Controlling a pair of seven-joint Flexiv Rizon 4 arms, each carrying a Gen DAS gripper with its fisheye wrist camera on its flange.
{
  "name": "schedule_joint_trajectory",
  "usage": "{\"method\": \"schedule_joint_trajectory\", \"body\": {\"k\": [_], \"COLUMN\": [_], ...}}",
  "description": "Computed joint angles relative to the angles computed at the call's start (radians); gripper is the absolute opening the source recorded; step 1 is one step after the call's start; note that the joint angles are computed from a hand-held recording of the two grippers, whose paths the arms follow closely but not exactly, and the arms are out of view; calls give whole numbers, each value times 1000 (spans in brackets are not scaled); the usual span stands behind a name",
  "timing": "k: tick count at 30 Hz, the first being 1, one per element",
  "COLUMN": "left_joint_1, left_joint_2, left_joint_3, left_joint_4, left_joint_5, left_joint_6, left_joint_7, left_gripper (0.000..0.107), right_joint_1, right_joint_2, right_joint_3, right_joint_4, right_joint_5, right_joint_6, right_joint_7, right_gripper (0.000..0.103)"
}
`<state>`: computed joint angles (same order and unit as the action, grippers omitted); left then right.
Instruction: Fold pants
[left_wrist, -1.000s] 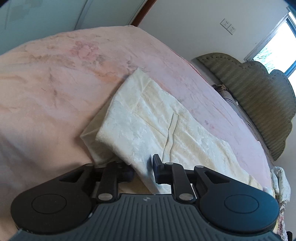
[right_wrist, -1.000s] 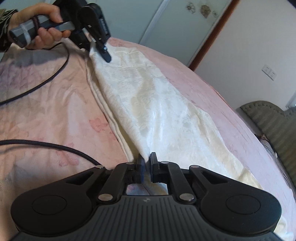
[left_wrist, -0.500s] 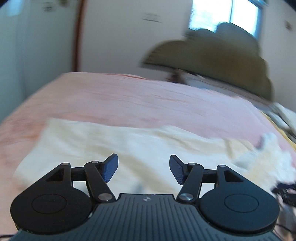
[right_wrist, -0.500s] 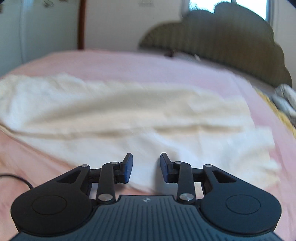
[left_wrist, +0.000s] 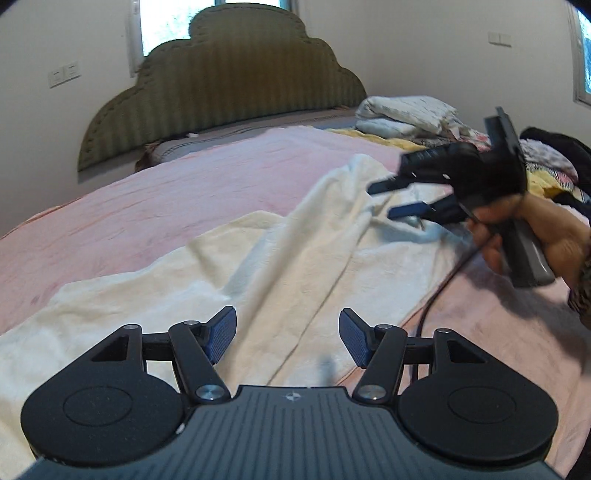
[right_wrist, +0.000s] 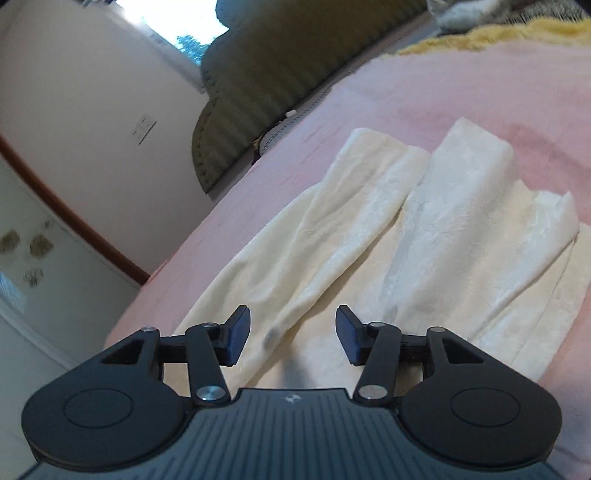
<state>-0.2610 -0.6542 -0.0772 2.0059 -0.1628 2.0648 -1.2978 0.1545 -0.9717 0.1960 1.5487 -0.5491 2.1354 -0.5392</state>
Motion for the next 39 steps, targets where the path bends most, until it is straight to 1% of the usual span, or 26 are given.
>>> {"method": "schedule_joint_trajectory", "body": {"k": [1,3,7,9,10,11,12,13,14,16,18,19,22,24,26,28,29,30,31,33,35,36,39], "left_joint_1": [13,49,92,90,79,70,54,30,0,-44,-85,-97,-136,-135,-114,-76,-45,0,29,98,124,135,148], "left_joint_2": [-10,-26,-56,-70,-76,-82,-91,-98,-106,-125,-139,-146,-169,-181,-191,-198,-199,-199,-195,-190,-190,-191,-202], "left_joint_3": [-12,-45,-92,-96,-88,-80,-66,-41,-8,40,84,97,137,133,106,64,29,-20,-54,-127,-153,-166,-181], "left_joint_4": [-14,-39,-102,-133,-148,-163,-182,-197,-212,-238,-258,-266,-285,-289,-290,-291,-290,-287,-278,-270,-268,-267,-265], "left_joint_5": [12,42,67,64,56,50,43,33,26,21,2,-6,-31,-30,-20,-8,3,24,30,54,71,80,94], "left_joint_6": [-11,-43,-128,-164,-184,-201,-221,-234,-235,-223,-222,-217,-191,-160,-128,-115,-113,-115,-120,-144,-154,-156,-137], "left_joint_7": [3,5,7,9,10,14,20,25,31,50,63,68,85,102,121,131,130,124,110,85,72,67,42], "left_gripper": [65,65,65,65,65,65,65,65,65,66,67,68,68,67,67,66,62,54,48,32,23,21,21], "right_joint_1": [-20,-19,22,51,60,64,71,75,71,90,121,123,114,108,107,104,102,98,97,93,86,84,87], "right_joint_2": [-25,-60,-111,-128,-136,-149,-153,-163,-171,-165,-141,-125,-86,-64,-39,-17,-11,-6,-4,-4,-3,2,34], "right_joint_3": [26,31,-3,-32,-42,-46,-56,-62,-56,-79,-124,-133,-121,-115,-121,-127,-128,-128,-128,-122,-120,-120,-133], "right_joint_4": [-34,-94,-195,-236,-256,-279,-292,-308,-318,-306,-272,-246,-179,-141,-95,-46,-27,-6,6,27,50,67,123], "right_joint_5": [-13,5,100,159,182,195,206,210,201,232,271,274,259,253,260,271,275,277,288,308,316,318,322], "right_joint_6": [-6,-13,-22,-29,-32,-34,-40,-41,-37,8,64,100,198,249,291,315,319,323,320,317,314,302,255], "right_joint_7": [29,66,118,135,142,150,153,154,157,143,95,73,42,38,23,10,7,4,2,7,11,14,-8], "right_gripper": [50,49,49,48,47,42,29,21,9,8,6,6,6,6,6,6,6,6,6,6,6,9,11]}}
